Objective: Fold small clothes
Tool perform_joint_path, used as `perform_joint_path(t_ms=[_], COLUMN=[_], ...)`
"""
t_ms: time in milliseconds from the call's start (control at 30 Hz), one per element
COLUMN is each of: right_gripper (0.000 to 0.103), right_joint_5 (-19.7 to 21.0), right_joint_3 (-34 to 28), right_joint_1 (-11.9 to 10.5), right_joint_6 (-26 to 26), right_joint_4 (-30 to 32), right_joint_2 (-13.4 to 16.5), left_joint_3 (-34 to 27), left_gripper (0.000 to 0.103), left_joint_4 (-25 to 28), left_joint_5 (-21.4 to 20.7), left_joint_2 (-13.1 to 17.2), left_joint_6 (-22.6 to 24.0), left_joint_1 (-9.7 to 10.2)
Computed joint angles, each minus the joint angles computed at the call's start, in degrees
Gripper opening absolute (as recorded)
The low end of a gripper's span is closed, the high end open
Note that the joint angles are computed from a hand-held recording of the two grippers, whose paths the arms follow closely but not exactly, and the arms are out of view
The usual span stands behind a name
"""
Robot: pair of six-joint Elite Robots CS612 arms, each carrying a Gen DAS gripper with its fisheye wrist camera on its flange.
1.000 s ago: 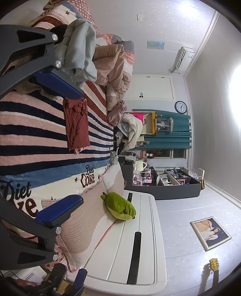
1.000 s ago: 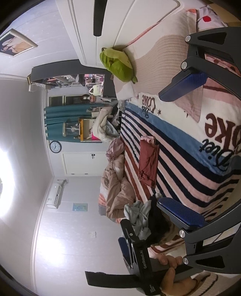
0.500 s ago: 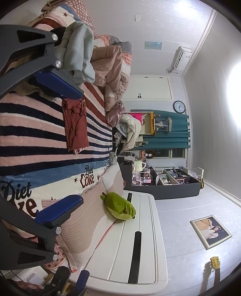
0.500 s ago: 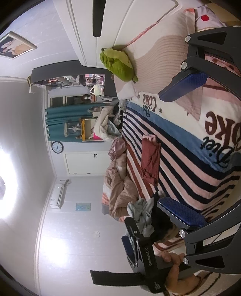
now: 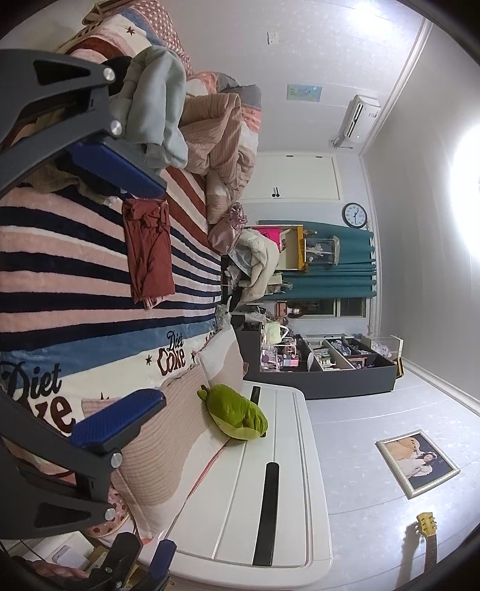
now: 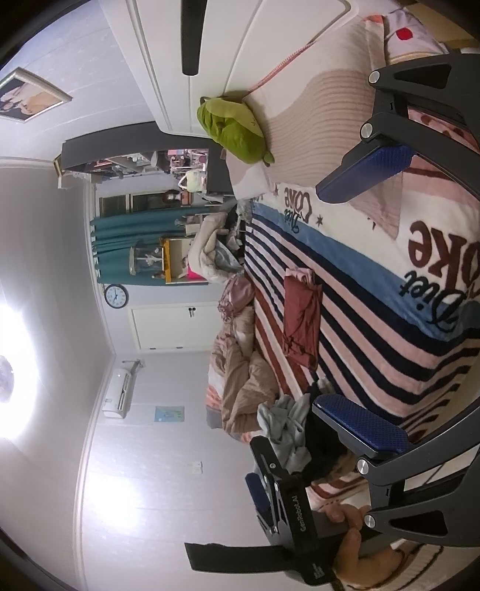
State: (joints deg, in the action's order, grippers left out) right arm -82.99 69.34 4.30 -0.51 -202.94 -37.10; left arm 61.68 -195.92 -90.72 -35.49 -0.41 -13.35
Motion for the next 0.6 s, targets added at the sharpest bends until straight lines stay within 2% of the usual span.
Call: perform_joint_path(t_ms=[600], right_gripper=[0.103], right_joint_5=[-0.9], right_joint_3=[0.6], right_joint_1=[0.7], right_joint_6=[1.3], right_joint_4=[-0.7], right_joint_2=[-0.3], left_joint_3=[1.7], left_gripper=[0.102], left_joint_4=[-0.6], left_joint_5=[0.1], left_joint_2=[-1.1], left_joint_6=[0.1], left_joint_1=[-0.10])
